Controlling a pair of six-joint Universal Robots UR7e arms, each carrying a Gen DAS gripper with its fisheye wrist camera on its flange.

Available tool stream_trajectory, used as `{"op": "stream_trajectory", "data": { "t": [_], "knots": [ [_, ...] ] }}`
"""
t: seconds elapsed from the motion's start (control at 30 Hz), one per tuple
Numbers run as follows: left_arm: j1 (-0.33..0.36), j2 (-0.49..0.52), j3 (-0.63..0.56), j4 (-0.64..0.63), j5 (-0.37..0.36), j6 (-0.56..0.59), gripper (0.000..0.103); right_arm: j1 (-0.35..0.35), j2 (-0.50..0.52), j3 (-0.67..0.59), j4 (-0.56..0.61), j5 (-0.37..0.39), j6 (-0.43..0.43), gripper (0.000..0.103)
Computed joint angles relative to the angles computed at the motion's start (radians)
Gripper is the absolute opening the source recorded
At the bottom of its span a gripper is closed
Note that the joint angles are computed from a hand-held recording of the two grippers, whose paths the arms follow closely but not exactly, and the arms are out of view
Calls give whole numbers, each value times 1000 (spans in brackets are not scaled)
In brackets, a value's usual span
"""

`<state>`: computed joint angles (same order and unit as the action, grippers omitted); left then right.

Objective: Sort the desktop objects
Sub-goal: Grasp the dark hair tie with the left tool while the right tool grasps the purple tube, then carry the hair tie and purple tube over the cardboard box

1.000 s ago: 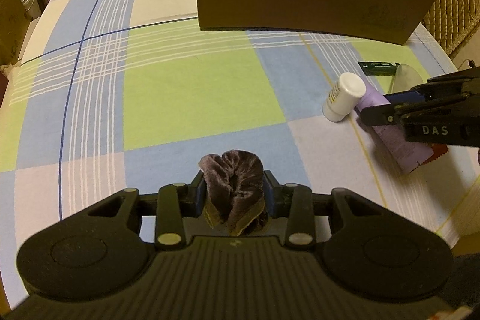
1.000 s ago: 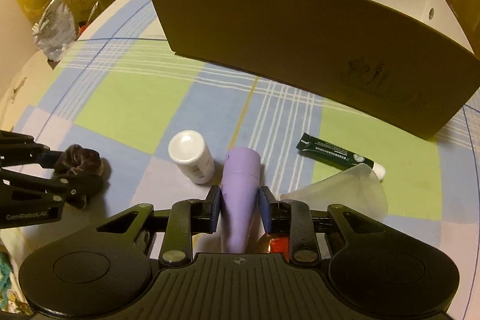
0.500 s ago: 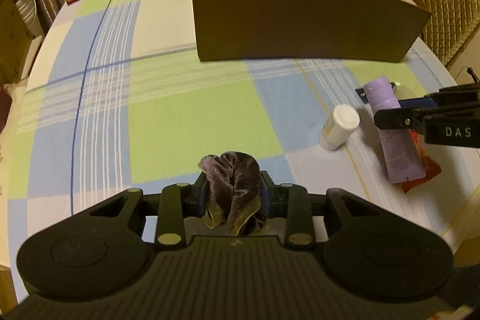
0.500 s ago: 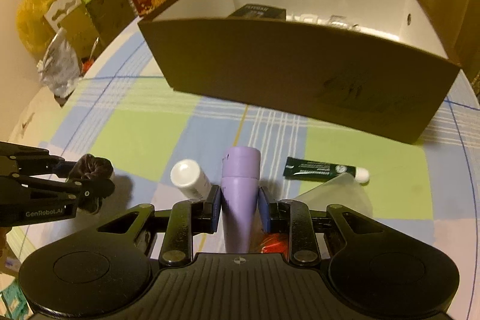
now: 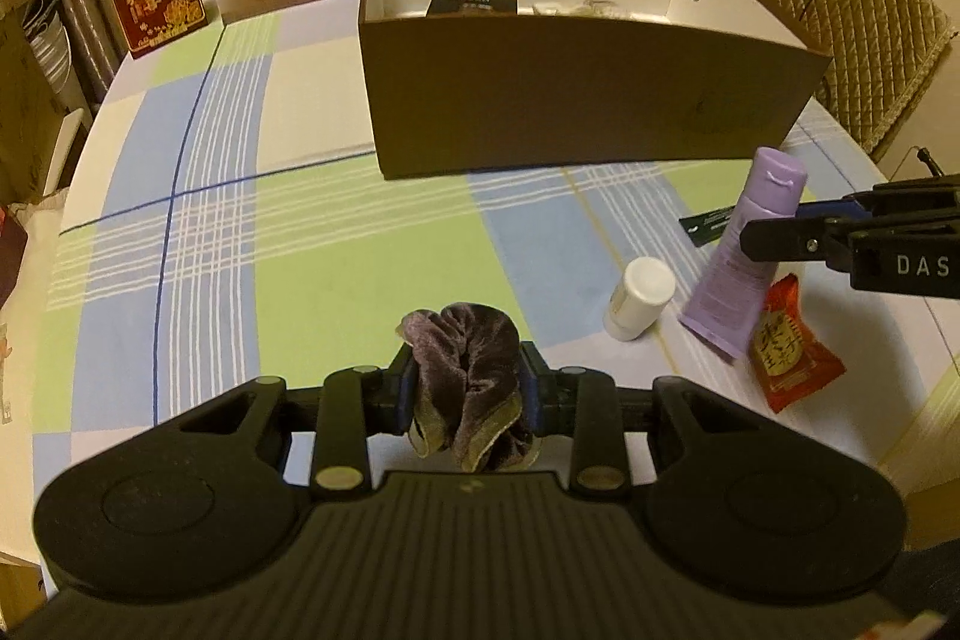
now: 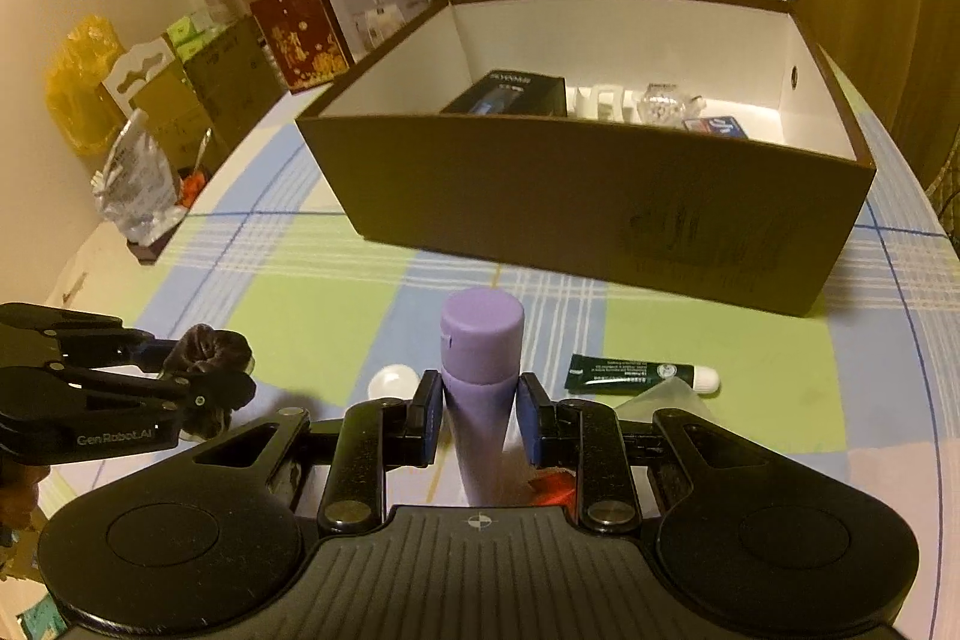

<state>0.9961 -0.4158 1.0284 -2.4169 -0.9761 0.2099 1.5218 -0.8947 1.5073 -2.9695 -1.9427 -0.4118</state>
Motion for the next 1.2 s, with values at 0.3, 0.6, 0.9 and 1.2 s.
{"op": "stream_trajectory", "data": {
  "t": [0.3, 0.6, 0.9, 1.2],
  "knots": [
    [-7, -16, 13, -31, -8, 11, 28, 6, -17, 19, -45, 19, 1, 23],
    [-15, 11, -43, -49, -42, 55, 28, 15, -28, 15, -75, 24, -5, 23],
    [-23, 56, -132, -41, -86, 92, 28, 22, -38, 3, -101, 20, -4, 23],
    [-27, 122, -262, -10, -130, 130, 28, 29, -43, -17, -116, 20, -13, 23]
  ]
}}
